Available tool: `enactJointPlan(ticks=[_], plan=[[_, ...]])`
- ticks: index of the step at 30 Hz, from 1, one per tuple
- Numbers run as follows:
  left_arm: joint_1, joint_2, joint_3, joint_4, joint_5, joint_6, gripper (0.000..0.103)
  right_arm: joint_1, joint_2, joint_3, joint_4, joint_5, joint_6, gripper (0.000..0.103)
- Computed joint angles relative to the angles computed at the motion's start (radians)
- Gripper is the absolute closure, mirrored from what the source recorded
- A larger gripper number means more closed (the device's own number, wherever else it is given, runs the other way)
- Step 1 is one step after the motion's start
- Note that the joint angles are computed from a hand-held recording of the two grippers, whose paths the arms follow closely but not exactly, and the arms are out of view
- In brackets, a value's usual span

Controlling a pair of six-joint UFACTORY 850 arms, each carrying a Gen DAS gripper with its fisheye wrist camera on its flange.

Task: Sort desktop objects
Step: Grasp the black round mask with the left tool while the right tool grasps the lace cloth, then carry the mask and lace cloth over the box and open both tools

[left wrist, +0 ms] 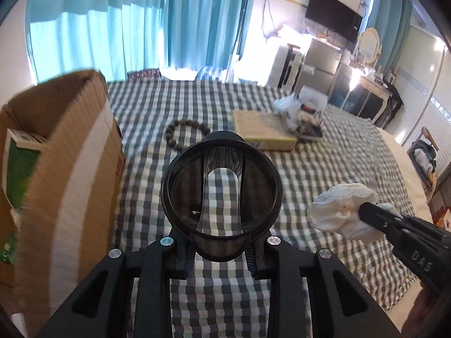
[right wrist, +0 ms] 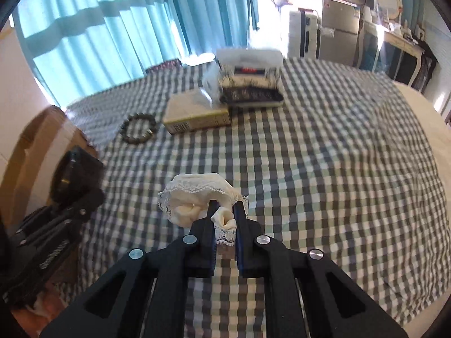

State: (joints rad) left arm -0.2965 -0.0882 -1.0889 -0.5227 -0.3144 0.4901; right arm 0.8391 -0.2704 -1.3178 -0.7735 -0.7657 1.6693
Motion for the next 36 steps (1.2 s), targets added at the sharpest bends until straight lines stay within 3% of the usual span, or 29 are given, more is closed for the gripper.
enactJointPlan(ticks=[5, 9, 14, 17, 20, 24, 28, 31, 33, 35, 36], plan=[[0.024, 0.127, 0.022, -0.153, -0.037, 0.125, 0.075, 0.067, 0.033, -0.069, -0.065, -0.098, 0.0, 0.093], [0.063, 0.179, -0.015, 0.011, -0.131, -0.042, 0.075, 0.116, 0.012, -0.177, -0.081, -0.169, -0.053, 0.093], [0.161, 0.198, -0.074, 0.014, -0.197, -0.042, 0.075, 0.158, -0.064, -0.35, -0.108, -0.214, -0.132, 0.093], [0.244, 0.189, -0.117, -0.019, -0.214, -0.013, 0.075, 0.168, -0.147, -0.492, -0.117, -0.221, -0.207, 0.093], [0.306, 0.156, -0.158, 0.029, -0.211, -0.032, 0.075, 0.156, -0.251, -0.648, -0.075, -0.167, -0.294, 0.092], [0.375, 0.084, -0.191, 0.054, -0.228, -0.048, 0.075, 0.135, -0.446, -0.904, 0.043, -0.135, -0.455, 0.092], [0.408, 0.008, -0.207, 0.069, -0.247, -0.021, 0.075, 0.112, -0.629, -1.136, 0.178, -0.127, -0.583, 0.092], [0.409, -0.031, -0.213, 0.064, -0.253, 0.019, 0.074, 0.103, -0.7, -1.215, 0.218, -0.129, -0.623, 0.092], [0.403, -0.048, -0.217, 0.051, -0.261, 0.064, 0.063, 0.09, -0.739, -1.258, 0.246, -0.123, -0.638, 0.091], [0.392, -0.053, -0.212, 0.065, -0.225, 0.075, 0.016, 0.08, -0.758, -1.275, 0.257, -0.12, -0.645, 0.09], [0.39, -0.045, -0.195, 0.046, -0.182, 0.092, 0.01, 0.076, -0.761, -1.276, 0.249, -0.119, -0.638, 0.085]])
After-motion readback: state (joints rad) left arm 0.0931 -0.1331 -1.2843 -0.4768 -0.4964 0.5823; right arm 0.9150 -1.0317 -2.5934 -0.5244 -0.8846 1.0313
